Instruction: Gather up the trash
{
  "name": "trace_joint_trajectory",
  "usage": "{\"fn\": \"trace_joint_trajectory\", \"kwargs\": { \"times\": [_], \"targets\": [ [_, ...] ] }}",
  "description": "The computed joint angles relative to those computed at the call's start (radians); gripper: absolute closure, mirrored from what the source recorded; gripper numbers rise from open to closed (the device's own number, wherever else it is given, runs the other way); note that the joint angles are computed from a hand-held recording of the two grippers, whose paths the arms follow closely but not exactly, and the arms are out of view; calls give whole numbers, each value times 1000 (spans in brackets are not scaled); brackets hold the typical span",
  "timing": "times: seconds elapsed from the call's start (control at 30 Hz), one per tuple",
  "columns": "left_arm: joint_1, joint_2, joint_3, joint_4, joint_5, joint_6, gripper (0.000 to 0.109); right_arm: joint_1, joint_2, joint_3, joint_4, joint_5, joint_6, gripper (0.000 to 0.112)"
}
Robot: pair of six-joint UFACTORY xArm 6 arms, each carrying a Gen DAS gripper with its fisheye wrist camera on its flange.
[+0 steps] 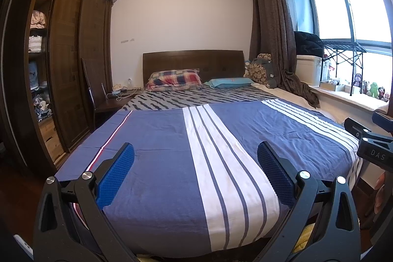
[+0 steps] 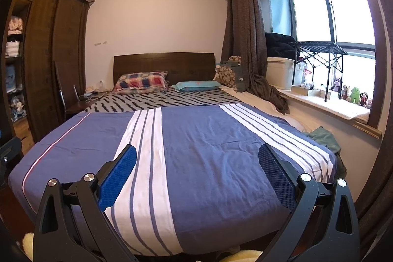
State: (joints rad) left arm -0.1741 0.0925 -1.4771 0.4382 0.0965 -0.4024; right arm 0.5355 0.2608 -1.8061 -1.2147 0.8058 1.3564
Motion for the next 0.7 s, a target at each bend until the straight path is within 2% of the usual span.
{"fn": "trace_joint_trajectory", "kwargs": {
  "times": [0.7],
  "targets": [
    [-5, 3, -4, 17, 4, -24, 14, -5, 0, 2, 8, -1, -8, 13]
  ]
}}
